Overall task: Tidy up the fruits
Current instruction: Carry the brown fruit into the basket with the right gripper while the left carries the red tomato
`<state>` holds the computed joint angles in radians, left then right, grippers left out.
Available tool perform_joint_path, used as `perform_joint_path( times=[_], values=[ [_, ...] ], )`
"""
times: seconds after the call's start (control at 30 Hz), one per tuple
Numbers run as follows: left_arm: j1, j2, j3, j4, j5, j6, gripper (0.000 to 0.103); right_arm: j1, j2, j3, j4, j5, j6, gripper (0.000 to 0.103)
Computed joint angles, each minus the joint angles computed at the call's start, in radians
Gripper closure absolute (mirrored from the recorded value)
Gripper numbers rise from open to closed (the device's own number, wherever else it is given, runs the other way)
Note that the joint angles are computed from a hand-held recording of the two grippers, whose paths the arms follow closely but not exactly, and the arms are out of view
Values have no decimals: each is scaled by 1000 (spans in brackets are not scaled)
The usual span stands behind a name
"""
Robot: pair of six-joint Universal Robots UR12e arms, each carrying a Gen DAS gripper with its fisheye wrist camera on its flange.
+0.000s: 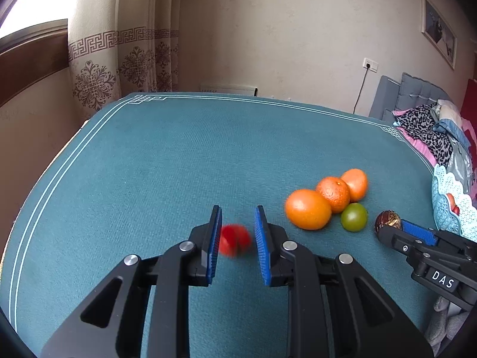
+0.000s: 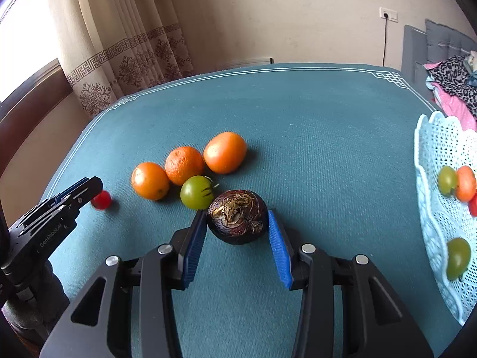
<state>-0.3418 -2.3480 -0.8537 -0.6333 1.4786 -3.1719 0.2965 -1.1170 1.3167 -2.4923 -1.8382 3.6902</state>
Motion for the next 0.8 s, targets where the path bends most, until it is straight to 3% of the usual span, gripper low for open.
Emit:
perform_joint_path(
  times=[0.53,0.73,0.8],
  values=[
    [-1,47,-82,43,-48,32,80,32,-81,83,-73,-141,14,60],
    [16,90,-150,18,-141,12,79,44,-128,139,-104,-250,33,60],
    [18,110,-182,22,-165,29,74,43,-151,171,-110,-290,70,60]
  ],
)
